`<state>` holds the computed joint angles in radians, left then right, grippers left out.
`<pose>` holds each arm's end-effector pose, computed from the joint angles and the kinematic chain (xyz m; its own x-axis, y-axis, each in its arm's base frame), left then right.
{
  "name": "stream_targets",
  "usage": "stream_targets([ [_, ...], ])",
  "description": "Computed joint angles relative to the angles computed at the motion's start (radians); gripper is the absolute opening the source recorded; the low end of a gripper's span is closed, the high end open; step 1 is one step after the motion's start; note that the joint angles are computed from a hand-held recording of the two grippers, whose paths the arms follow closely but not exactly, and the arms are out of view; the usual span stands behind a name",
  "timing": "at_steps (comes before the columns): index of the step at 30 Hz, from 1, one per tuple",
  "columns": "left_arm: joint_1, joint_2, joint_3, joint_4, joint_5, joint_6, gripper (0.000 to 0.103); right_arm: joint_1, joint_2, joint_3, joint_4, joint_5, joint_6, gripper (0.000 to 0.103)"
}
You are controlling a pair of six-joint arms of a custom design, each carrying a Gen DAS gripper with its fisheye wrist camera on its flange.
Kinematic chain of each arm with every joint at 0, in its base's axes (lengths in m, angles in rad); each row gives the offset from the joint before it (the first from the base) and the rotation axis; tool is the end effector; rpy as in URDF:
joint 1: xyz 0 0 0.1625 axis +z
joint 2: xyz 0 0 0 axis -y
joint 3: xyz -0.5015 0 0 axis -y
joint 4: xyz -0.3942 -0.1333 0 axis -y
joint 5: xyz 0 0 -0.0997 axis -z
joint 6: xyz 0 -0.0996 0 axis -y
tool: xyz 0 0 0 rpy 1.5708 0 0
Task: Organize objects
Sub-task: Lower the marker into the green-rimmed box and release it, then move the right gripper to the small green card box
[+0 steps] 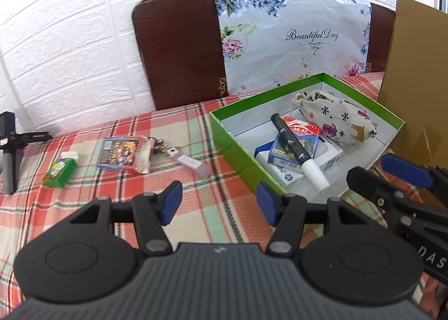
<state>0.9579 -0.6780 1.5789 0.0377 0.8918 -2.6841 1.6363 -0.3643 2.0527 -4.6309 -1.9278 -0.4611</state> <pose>-0.1854 -0.6040 0.0466 -0.5576 0.4208 -0.7155 0.7918 0.5284 -0.3064 0.1332 -0.5259 0.0290 -0.8516 0.1634 0.4980 -0.4376 0.3015 -0.8471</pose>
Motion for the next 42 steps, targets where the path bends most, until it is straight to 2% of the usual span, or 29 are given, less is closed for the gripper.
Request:
stream_targets([
  [9, 0.026, -0.066, 0.06, -0.049, -0.014, 0.006, 0.061, 0.047, 0.018, -0.023, 0.031, -0.009, -0.046, 0.06],
  [18, 0.089, -0.111, 0.071, -0.073, -0.028, 0.007, 0.062, 0.099, 0.046, -0.102, 0.157, -0.018, -0.114, 0.06],
  [24, 0.15, -0.12, 0.045, -0.07, -0.054, 0.003, 0.063, 0.119, 0.077, -0.176, 0.289, -0.016, -0.141, 0.059],
  [31, 0.228, -0.127, -0.006, -0.063, -0.078, 0.005, 0.067, 0.123, 0.1, -0.266, 0.487, 0.006, -0.11, 0.059],
  [37, 0.302, -0.122, -0.125, 0.024, -0.08, -0.07, 0.067, 0.13, 0.136, -0.42, 0.706, 0.038, -0.117, 0.06],
  [40, 0.332, -0.107, -0.225, 0.1, -0.063, -0.105, 0.067, 0.133, 0.172, -0.538, 0.82, 0.055, -0.127, 0.066],
  [41, 0.34, -0.097, -0.264, 0.121, -0.055, -0.103, 0.067, 0.134, 0.19, -0.586, 0.86, 0.059, -0.137, 0.075],
  [42, 0.347, -0.084, -0.306, 0.141, -0.044, -0.095, 0.067, 0.133, 0.209, -0.633, 0.893, 0.064, -0.153, 0.078],
])
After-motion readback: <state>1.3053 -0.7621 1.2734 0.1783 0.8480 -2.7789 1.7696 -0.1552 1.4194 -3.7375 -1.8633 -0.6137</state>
